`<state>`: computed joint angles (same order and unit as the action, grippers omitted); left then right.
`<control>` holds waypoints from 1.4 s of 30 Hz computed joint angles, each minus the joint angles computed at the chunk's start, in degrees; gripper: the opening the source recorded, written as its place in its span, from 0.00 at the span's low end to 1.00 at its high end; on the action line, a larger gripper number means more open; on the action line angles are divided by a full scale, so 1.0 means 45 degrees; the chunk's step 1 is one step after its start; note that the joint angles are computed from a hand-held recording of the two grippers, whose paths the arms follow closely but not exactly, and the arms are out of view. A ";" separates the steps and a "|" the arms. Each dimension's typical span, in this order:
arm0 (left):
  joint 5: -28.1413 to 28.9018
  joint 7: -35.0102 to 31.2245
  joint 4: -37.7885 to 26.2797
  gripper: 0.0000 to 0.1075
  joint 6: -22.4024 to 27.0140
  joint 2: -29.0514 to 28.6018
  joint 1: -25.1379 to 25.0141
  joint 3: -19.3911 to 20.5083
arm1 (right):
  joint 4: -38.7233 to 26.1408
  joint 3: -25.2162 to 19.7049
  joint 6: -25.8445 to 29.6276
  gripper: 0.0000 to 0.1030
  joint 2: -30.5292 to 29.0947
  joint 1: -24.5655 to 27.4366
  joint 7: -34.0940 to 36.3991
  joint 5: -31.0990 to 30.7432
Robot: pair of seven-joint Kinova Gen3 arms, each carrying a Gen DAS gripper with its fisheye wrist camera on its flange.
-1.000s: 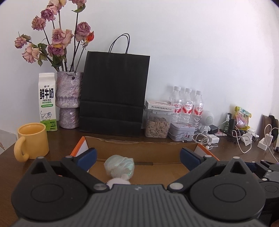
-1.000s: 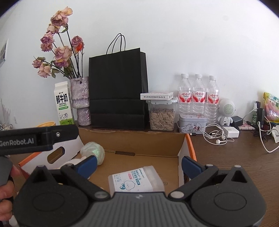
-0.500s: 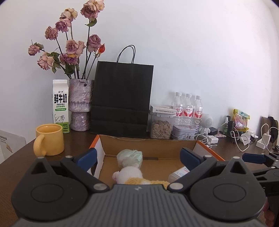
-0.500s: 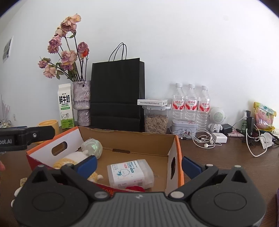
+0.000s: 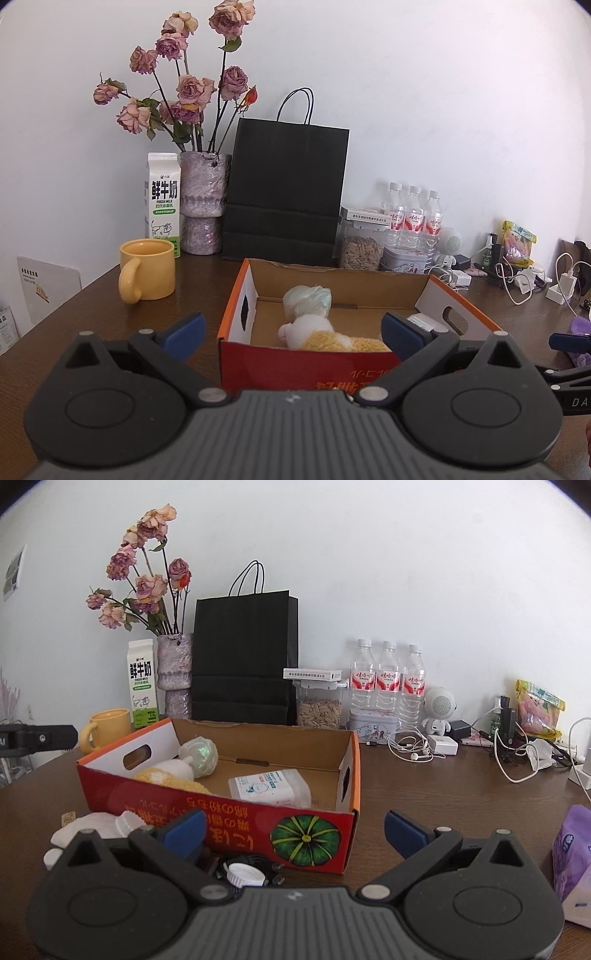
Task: Organize objects
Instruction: 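Move both tools back toward the remaining items on the table, then grasp the white cap with the left tool while the right tool grasps the white round lid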
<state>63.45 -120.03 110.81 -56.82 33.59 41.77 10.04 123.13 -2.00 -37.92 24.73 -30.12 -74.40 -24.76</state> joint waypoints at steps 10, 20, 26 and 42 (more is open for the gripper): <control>0.1111 -0.0237 0.1055 0.96 0.0064 -0.0609 0.0180 0.0181 | 0.0742 -0.0342 0.0941 0.76 -0.0375 0.0203 -0.0488 0.0916; 0.2003 -0.0446 0.1561 0.96 0.0413 -0.0848 0.0220 0.0346 | 0.0373 -0.0666 0.2627 0.42 -0.0183 0.0927 -0.2219 0.2518; 0.2399 -0.0711 0.1584 0.96 0.0726 -0.0875 0.0202 0.0414 | 0.0121 -0.0349 0.3058 0.40 -0.0049 0.0670 -0.2448 0.2588; 0.3350 -0.2576 0.0782 0.84 0.2101 -0.0427 -0.0237 0.0572 | 0.0495 0.0094 0.2117 0.36 0.0166 -0.0105 -0.1827 0.1812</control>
